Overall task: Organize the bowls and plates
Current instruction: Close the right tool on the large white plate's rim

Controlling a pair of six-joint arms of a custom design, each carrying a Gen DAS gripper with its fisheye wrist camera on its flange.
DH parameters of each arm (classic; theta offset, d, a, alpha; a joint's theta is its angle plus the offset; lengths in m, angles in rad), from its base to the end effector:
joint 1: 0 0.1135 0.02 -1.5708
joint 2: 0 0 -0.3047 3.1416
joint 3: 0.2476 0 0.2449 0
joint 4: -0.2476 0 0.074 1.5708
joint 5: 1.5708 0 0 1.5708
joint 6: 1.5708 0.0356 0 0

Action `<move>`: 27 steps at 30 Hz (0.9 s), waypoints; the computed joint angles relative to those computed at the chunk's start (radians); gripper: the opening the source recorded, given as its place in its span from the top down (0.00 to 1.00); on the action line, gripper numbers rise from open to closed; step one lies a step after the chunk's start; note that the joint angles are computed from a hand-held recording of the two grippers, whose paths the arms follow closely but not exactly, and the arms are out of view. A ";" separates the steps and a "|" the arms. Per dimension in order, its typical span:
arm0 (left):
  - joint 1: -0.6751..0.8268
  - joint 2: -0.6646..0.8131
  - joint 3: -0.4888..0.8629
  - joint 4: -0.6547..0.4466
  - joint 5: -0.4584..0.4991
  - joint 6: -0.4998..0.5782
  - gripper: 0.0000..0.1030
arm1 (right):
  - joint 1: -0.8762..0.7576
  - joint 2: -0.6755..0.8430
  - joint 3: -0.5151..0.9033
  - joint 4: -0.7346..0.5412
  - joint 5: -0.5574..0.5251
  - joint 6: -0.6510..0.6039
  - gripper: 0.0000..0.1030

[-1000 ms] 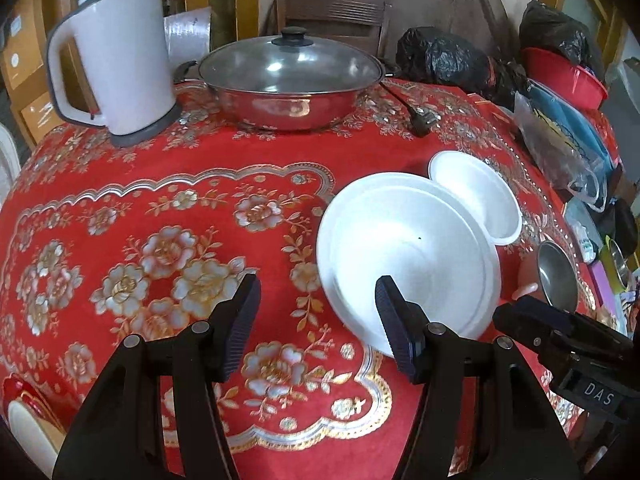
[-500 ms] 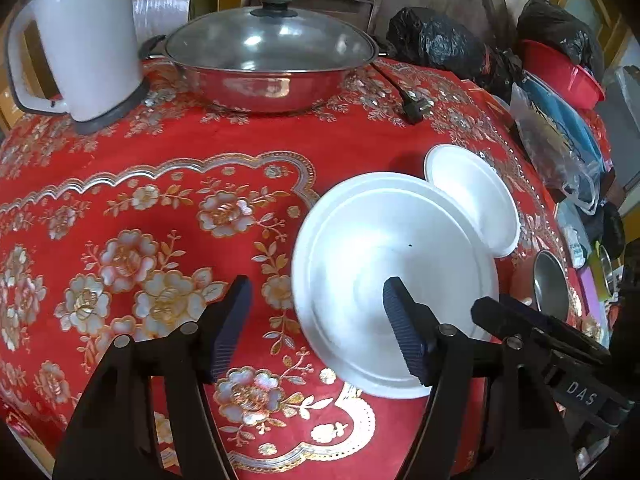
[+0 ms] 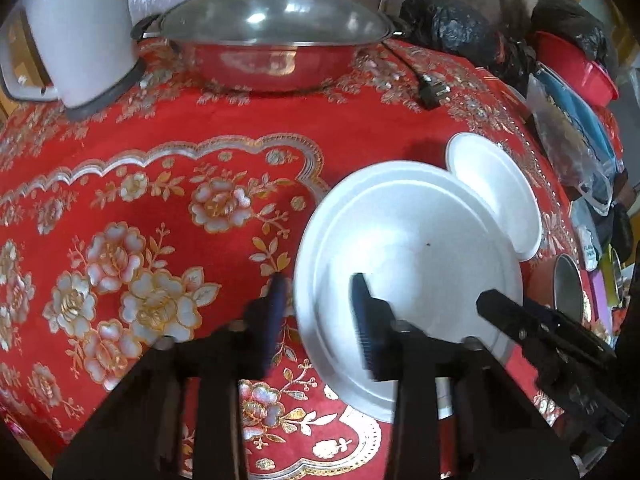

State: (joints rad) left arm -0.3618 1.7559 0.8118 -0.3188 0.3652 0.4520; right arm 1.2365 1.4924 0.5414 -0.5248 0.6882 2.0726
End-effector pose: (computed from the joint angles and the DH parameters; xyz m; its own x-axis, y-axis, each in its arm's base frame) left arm 0.2728 -0.1168 0.1537 -0.6131 0.6683 -0.4213 0.7778 0.6041 -0.1738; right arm 0.0845 0.1745 0.1578 -0.4652 0.7244 -0.5087 0.6278 0.6752 0.3873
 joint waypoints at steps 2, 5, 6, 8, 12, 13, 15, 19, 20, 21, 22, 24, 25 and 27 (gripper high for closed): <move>0.003 0.002 -0.005 0.000 -0.002 0.007 0.83 | 0.003 0.000 -0.014 0.024 0.003 -0.003 0.86; 0.009 -0.005 -0.019 0.002 -0.005 0.017 0.83 | 0.011 -0.002 -0.022 0.034 0.006 -0.005 0.89; 0.010 -0.005 -0.020 -0.001 -0.002 0.017 0.83 | 0.012 -0.002 -0.019 0.032 0.008 -0.007 0.89; 0.018 -0.010 -0.020 -0.006 0.001 0.019 0.83 | 0.017 -0.008 -0.019 0.032 0.016 -0.009 0.89; 0.051 -0.040 -0.012 -0.046 0.029 0.039 0.83 | 0.048 -0.032 -0.021 0.042 0.035 0.004 0.89; 0.061 -0.048 -0.008 -0.059 0.036 0.046 0.83 | 0.049 -0.032 -0.016 0.038 0.038 0.001 0.89; 0.078 -0.071 -0.009 -0.076 0.041 0.059 0.83 | 0.057 -0.034 0.011 0.008 0.049 -0.003 0.89; 0.133 -0.111 -0.016 -0.109 0.053 0.100 0.83 | 0.059 -0.021 0.071 -0.030 0.061 -0.033 0.89; 0.150 -0.117 -0.016 -0.118 0.059 0.112 0.83 | 0.059 -0.019 0.082 -0.032 0.064 -0.043 0.89; 0.171 -0.124 -0.016 -0.127 0.063 0.128 0.83 | 0.058 -0.015 0.094 -0.031 0.066 -0.055 0.89; 0.191 -0.131 -0.018 -0.133 0.065 0.144 0.83 | 0.057 -0.006 0.113 -0.031 0.068 -0.073 0.89; 0.228 -0.145 -0.025 -0.142 0.065 0.174 0.83 | 0.052 0.007 0.136 -0.031 0.067 -0.098 0.89; 0.245 -0.152 -0.030 -0.144 0.067 0.188 0.83 | 0.049 0.020 0.155 -0.028 0.066 -0.115 0.89; 0.289 -0.159 -0.033 -0.157 0.075 0.220 0.83 | 0.044 0.038 0.174 -0.010 0.063 -0.142 0.89</move>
State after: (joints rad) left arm -0.0727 1.5974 0.7792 -0.4761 0.4404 0.6718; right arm 1.2806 1.5300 0.7153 -0.5349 0.7508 1.9303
